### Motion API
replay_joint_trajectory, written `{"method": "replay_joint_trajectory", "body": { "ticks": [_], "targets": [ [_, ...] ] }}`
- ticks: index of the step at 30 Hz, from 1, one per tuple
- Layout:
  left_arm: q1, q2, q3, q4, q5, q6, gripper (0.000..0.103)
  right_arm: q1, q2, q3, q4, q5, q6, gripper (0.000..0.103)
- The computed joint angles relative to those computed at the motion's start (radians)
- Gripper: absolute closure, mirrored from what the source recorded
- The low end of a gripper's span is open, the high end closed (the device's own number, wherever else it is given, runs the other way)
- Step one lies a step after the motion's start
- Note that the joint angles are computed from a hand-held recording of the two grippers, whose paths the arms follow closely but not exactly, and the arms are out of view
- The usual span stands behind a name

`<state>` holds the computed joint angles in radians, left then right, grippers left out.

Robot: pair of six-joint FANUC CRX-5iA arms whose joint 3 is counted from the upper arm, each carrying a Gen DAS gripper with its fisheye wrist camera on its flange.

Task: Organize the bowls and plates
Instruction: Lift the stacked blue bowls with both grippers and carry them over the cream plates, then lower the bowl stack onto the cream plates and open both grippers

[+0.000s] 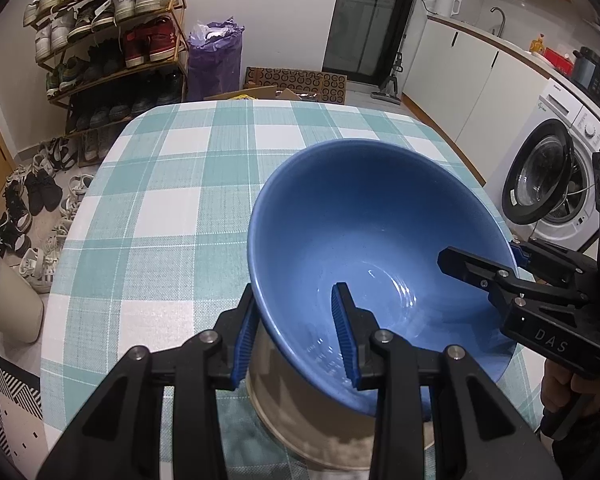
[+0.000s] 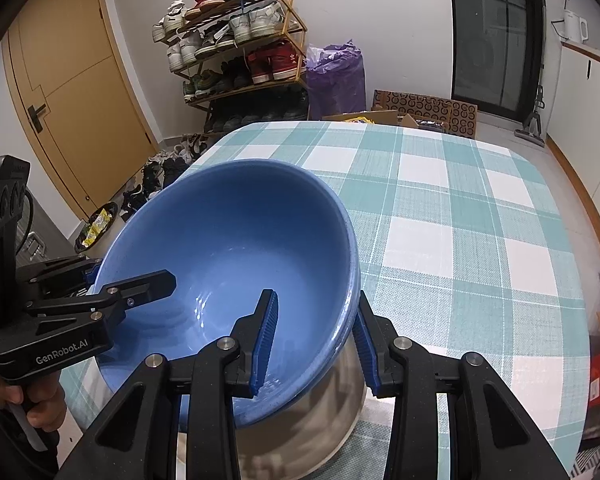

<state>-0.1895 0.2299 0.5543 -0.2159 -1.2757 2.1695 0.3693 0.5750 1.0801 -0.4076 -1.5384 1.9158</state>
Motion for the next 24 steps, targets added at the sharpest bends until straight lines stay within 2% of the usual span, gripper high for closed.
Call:
{"method": "replay_joint_trajectory", "body": {
  "ticks": [11,19,22,24],
  "targets": [
    [0.003,-0.001,-0.003,-0.001,0.004,-0.010,0.067,0.003,0.001,-0.003,0.001,-0.002,0.005,0.065],
    [-0.006,-0.004,-0.008,-0.016,0.007,-0.014,0.061,-0.001,0.013,0.017,-0.005,-0.015,0.001,0.065],
    [-0.012,-0.011,-0.013,-0.022,0.017,-0.017,0.055,-0.001,0.012,0.016,-0.002,-0.015,0.004,0.064],
    [-0.019,-0.014,-0.012,-0.035,0.017,-0.017,0.053,-0.004,0.015,0.021,-0.008,-0.018,0.005,0.061]
  ]
}}
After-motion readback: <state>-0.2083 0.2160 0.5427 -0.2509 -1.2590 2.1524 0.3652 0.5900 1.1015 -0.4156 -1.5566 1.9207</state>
